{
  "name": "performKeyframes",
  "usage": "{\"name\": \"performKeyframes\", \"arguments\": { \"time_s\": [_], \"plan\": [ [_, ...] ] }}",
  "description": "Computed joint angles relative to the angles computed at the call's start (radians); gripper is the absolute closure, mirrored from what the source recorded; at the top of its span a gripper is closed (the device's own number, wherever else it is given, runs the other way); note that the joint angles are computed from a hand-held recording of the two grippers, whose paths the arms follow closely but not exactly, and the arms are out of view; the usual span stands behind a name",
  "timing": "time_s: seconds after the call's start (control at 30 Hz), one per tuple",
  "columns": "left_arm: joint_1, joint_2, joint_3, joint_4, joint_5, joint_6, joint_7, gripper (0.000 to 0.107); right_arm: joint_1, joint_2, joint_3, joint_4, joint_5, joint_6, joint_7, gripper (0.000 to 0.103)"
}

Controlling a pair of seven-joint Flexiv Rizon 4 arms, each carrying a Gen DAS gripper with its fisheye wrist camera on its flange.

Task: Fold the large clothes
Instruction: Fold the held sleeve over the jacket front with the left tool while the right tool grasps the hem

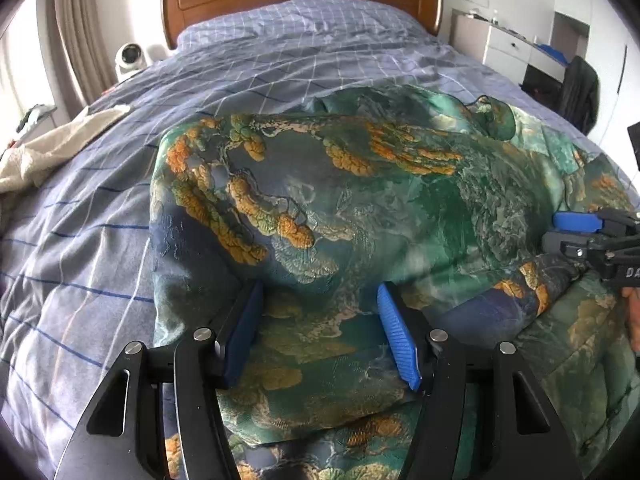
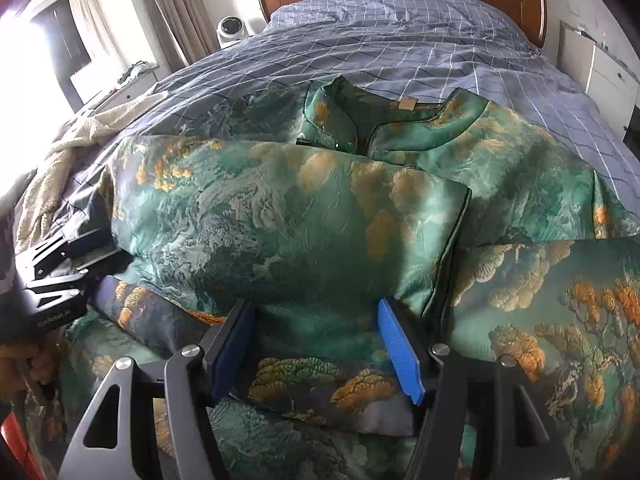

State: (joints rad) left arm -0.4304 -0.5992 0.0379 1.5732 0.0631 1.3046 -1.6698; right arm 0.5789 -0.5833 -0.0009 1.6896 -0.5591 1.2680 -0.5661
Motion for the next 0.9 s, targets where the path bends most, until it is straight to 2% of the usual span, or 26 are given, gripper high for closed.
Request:
{"name": "performKeyframes", "arguments": {
  "time_s": [0.1, 0.17, 0.23, 0.3, 0.43, 0.53, 0.63, 0.77, 0.9],
  "plan": [
    [-0.03, 0.031, 0.03, -0.036, 0.024, -0.081, -0.025, 0.043, 0.011, -0.004, -0.022, 0.008, -0.013, 0.032, 0.024, 0.039],
    [-0.006, 0.039, -0.003, -0.057, 0.006, -0.08, -0.021, 0.036, 0.014, -0.012, -0.029, 0.001, -0.015, 0.043, 0.034, 0.039],
    [0.013, 0.021, -0.027, -0.11, -0.023, -0.087, -0.025, 0.034, 0.027, -0.004, -0.048, 0.018, -0.029, 0.06, 0.054, 0.039],
    [0.018, -0.022, -0.031, -0.189, -0.038, -0.115, -0.028, 0.034, 0.028, -0.004, -0.048, 0.017, -0.033, 0.057, 0.057, 0.039],
    [0.0, -0.136, 0.014, -0.373, -0.021, -0.199, -0.08, 0.034, 0.025, -0.002, -0.044, 0.02, -0.038, 0.053, 0.06, 0.039],
    [0.027, -0.201, -0.005, -0.433, -0.05, -0.245, -0.099, 0.03, 0.026, 0.0, -0.049, 0.027, -0.044, 0.062, 0.066, 0.039],
    [0.065, -0.249, -0.054, -0.457, -0.088, -0.302, -0.051, 0.025, 0.033, 0.0, -0.061, 0.033, -0.055, 0.076, 0.08, 0.039],
    [0.085, -0.246, -0.08, -0.4, -0.118, -0.223, -0.014, 0.024, 0.043, 0.003, -0.077, 0.041, -0.074, 0.086, 0.097, 0.039],
    [0.066, -0.248, -0.055, -0.379, -0.111, -0.173, -0.013, 0.023, 0.056, 0.003, -0.1, 0.053, -0.098, 0.108, 0.124, 0.039]
  ]
}}
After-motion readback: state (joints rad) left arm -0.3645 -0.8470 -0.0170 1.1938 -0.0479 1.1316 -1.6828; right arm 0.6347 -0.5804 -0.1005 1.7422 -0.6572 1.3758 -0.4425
